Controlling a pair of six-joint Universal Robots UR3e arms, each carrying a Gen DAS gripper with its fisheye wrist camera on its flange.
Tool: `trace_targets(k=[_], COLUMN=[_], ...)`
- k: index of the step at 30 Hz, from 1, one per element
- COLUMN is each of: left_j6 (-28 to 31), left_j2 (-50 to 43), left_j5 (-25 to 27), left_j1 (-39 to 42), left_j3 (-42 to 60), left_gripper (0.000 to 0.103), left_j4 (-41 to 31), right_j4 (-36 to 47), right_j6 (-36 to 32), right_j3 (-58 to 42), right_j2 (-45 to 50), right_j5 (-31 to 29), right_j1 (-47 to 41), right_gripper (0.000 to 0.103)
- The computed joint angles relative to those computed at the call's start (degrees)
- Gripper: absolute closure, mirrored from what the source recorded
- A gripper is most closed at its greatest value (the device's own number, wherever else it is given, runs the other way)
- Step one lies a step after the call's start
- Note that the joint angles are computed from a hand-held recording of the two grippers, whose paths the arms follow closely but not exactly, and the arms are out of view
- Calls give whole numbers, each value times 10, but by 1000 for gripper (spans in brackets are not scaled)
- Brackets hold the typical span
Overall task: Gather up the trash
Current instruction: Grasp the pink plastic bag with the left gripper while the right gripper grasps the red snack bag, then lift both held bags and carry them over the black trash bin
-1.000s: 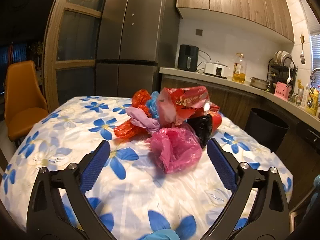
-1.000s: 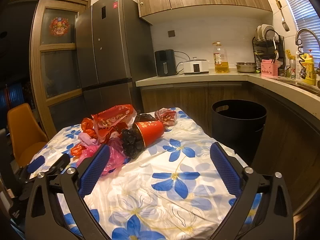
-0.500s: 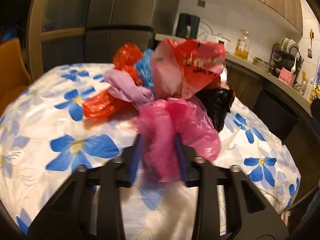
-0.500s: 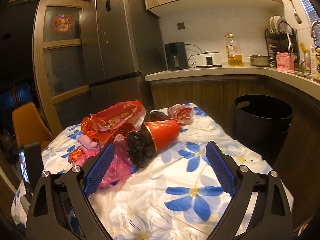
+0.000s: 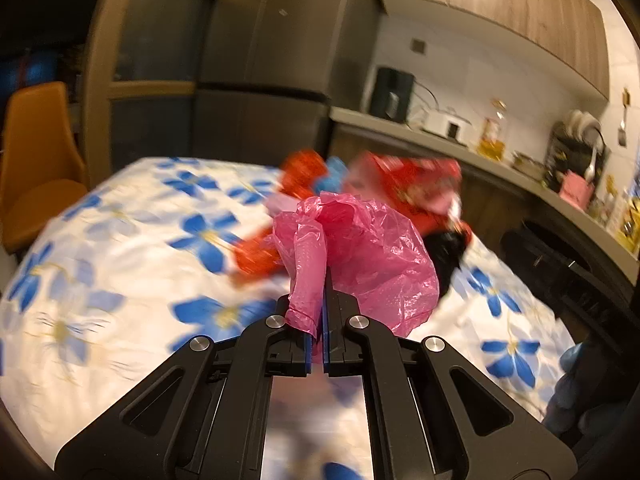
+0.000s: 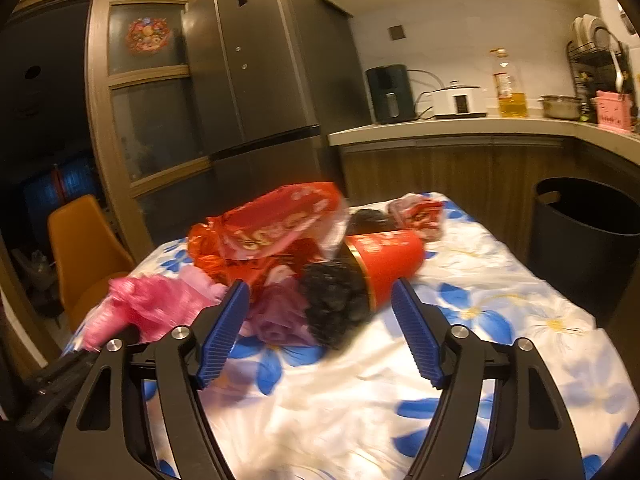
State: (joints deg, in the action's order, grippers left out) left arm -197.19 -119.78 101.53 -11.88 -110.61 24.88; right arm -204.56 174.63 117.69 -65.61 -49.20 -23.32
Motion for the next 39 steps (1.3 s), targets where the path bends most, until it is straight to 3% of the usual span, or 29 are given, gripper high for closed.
trace_targets(k=[16, 19, 21, 24, 30, 39], left_j6=[-2, -2, -2, -1, -1, -1], left_j2=[22, 22, 22, 22, 30, 40], left_j5=[13, 8, 5, 5, 8, 19], left_j1=[28, 34, 35, 36, 37, 23], left_j3=[-19, -21, -22, -22, -29, -15], left_gripper=[101, 101, 101, 101, 101, 101], left_j4=[3, 4, 4, 6, 18, 8], right_j4=[96, 119, 133, 115, 48, -27], right_j6=[52, 47, 39, 29, 36, 59], right_j3=[-211, -229, -233, -222, -185, -88], right_j2=[121, 131, 131, 124, 93, 7], right_j5=[-11, -9, -5, -10, -6, 53], right_j1=[87, 96, 99, 104, 94, 23], right_gripper=[60, 71, 86, 101, 102, 102])
